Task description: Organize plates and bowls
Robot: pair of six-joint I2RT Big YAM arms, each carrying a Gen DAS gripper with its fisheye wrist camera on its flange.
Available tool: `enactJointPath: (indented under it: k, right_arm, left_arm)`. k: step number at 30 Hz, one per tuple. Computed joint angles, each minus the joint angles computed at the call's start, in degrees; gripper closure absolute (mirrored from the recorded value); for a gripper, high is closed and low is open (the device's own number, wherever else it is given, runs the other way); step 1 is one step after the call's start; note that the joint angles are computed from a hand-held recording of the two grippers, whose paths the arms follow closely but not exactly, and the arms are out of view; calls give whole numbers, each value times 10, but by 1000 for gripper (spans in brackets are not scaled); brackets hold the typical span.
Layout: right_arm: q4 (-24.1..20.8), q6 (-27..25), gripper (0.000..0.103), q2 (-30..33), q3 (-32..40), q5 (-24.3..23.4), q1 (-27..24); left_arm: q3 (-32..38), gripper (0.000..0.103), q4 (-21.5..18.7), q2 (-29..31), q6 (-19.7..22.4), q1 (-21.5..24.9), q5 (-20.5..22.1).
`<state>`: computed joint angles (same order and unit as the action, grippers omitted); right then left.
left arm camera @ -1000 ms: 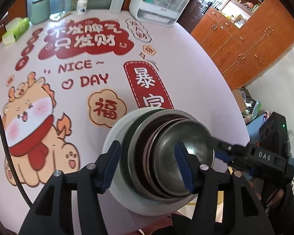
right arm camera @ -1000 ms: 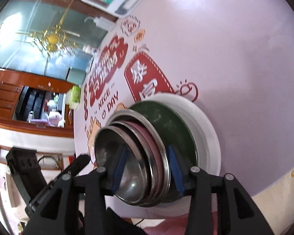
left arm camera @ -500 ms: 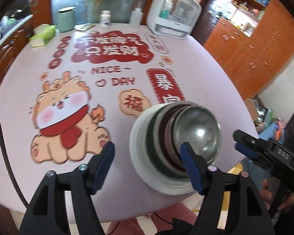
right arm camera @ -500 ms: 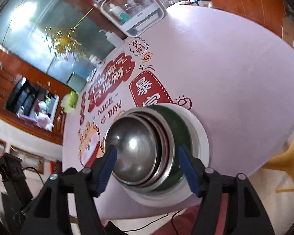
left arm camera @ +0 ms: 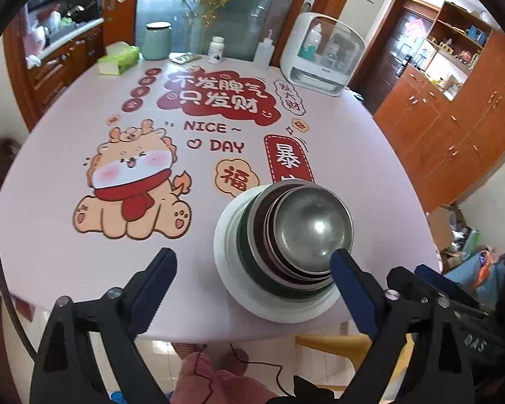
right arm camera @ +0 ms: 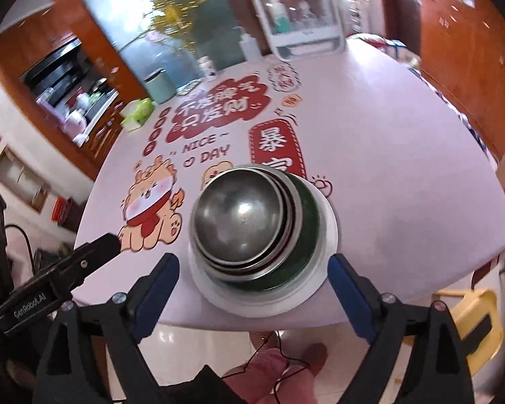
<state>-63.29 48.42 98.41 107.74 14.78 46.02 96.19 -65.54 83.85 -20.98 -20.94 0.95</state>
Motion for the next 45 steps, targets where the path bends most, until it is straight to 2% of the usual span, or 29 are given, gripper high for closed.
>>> enactJointPath:
  k: [2, 5, 8, 13, 17, 25, 30, 35, 45]
  right_arm:
    - [12, -16, 9, -9, -6, -4, 6]
    - [21, -50, 1, -18, -12, -5, 19]
    - [18, -67, 0, -22, -11, -11, 30]
    - [35, -82, 0, -38, -23, 14, 46]
    - [26, -68, 0, -46, -29, 44, 54]
    - [8, -17, 0, -66, -52, 95, 69]
    - [6, -13, 0, -71, -57, 108, 73]
    - [-6, -7, 0, -70, -54, 111, 77]
    - [-26, 5, 0, -61, -45, 93, 74]
  left_arm:
    - [-4, 2, -7, -9, -10, -10, -23]
    - [-18, 1, -10, -27, -33, -21, -47]
    - [-21, 1, -27, -38, -42, -30, -69]
    - [-41, 1, -18, -67, -55, -51, -130]
    - [-47, 1, -16, -79, -74, -63, -165]
    - [-48, 1, -5, -94, -61, -89, -227]
    - [-47, 1, -5, -98, -57, -101, -243]
    - [-51, 1, -11, -100, -53, -105, -239]
    - [-56, 1, -17, -105, -62, -105, -234]
